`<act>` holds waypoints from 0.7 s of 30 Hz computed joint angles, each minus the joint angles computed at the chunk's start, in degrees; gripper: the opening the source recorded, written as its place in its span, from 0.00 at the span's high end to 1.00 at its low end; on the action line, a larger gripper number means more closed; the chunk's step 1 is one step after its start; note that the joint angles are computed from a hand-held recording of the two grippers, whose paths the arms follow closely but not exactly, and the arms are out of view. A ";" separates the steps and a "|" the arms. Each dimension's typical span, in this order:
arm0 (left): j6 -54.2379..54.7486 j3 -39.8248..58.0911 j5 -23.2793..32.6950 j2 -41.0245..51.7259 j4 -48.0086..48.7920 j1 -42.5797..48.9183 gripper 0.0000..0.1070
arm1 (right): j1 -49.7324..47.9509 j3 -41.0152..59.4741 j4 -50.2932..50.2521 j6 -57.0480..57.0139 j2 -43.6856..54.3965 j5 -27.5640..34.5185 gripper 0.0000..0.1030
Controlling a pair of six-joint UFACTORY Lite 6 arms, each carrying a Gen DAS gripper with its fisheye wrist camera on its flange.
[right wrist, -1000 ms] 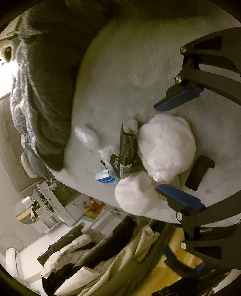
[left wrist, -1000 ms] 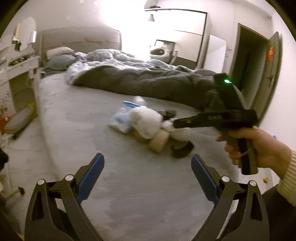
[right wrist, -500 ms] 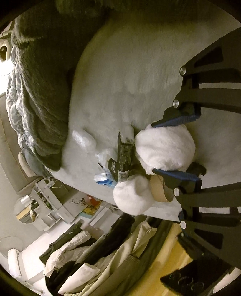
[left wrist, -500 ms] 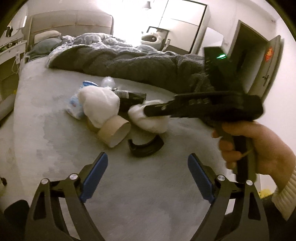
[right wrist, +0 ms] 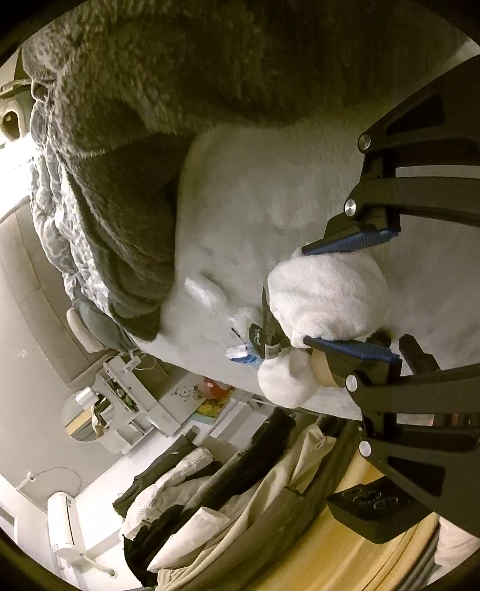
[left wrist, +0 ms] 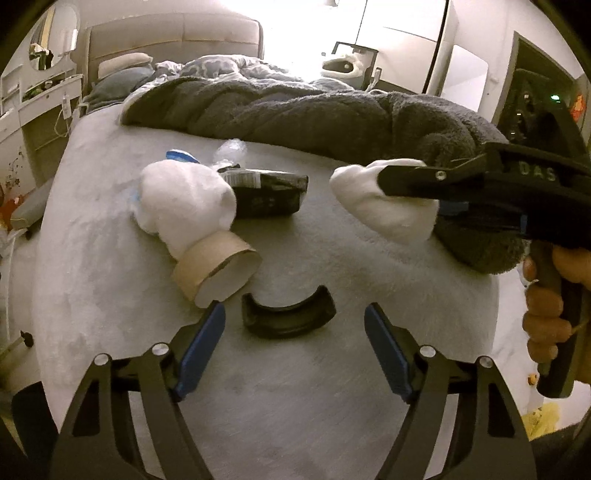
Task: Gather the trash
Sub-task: 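Lift the white tissue with the right tool while the left tool grasps another tissue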
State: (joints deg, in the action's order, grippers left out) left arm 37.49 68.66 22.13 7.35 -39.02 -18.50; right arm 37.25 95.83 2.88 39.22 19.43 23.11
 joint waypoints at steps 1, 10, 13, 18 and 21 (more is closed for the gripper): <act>-1.86 0.66 0.01 0.79 1.57 -0.35 0.26 | -0.07 -0.29 0.06 -0.06 -0.21 -0.07 0.58; -9.51 4.21 0.32 4.87 6.42 0.05 0.51 | 0.17 0.91 -1.96 1.98 0.69 0.95 0.58; -6.22 3.71 0.92 3.87 4.49 0.73 0.54 | 0.55 2.53 -3.43 3.33 1.35 1.09 0.58; -0.17 1.94 2.83 0.19 -0.26 3.61 0.54 | 2.24 9.17 -7.65 6.82 4.17 2.51 0.58; 2.20 1.23 4.17 -1.95 -1.72 6.11 0.54 | 3.57 15.81 -9.67 7.88 7.94 5.02 0.58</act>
State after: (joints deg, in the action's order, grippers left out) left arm 39.69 69.89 26.30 5.41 -40.74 -12.39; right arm 40.82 111.63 -6.79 47.10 27.36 28.13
